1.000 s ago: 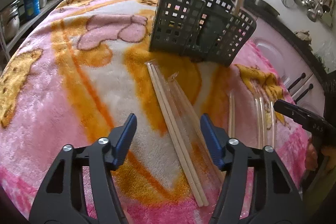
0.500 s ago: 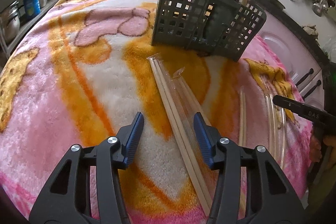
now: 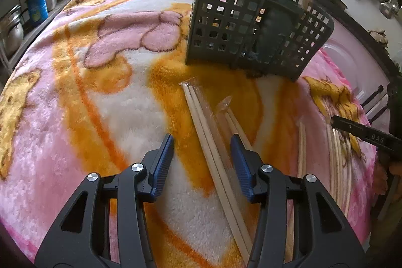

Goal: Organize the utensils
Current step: 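Close the left gripper on a wrapped chopstick while the right gripper grasps another, then lift the chopsticks and carry both grippers over the caddy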

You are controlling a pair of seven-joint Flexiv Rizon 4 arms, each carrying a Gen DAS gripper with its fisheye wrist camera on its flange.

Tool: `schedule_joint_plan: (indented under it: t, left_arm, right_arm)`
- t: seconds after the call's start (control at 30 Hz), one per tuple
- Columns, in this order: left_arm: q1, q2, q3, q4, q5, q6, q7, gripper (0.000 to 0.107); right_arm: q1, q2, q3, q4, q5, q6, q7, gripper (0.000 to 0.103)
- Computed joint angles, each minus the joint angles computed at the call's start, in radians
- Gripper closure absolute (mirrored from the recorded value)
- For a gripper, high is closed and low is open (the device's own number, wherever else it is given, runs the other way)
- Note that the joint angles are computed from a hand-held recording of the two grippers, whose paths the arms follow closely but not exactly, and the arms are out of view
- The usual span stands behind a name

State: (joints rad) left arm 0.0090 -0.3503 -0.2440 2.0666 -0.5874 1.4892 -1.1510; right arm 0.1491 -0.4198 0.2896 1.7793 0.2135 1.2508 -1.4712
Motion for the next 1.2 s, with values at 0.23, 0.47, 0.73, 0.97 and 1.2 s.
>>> schedule_joint_plan:
  t: [0.23,0.47,0.73,0.97,1.2]
  left_arm:
    - [-0.043,-0.031,0.071,-0.068,0.067,-0.055,-0.059,0.070]
    - [-0.064,-0.072,0.114,-0.140,0.134,-0.092,-0.135,0.084]
    - [0.000,-0.072,0.055,-0.140,0.074,-0.114,-0.117,0.098]
    - [0.057,-0.031,-0.036,-0.062,-0.081,-0.051,-0.017,0.104]
    - [0.115,0.032,-0.167,0.011,-0.272,0.068,0.170,0.105]
  right_arm:
    - [-0.054,-0.012,0.060,-0.040,0.100,0.018,-0.083,0.095]
    - [-0.053,0.006,0.062,-0.047,0.127,0.042,-0.132,0.096]
    - [-0.042,0.022,0.055,-0.059,0.129,0.052,-0.145,0.096]
    - [-0.033,0.050,0.063,-0.056,0.129,0.084,-0.177,0.097]
    - [-0.019,0.076,0.074,-0.064,0.134,0.098,-0.217,0.097]
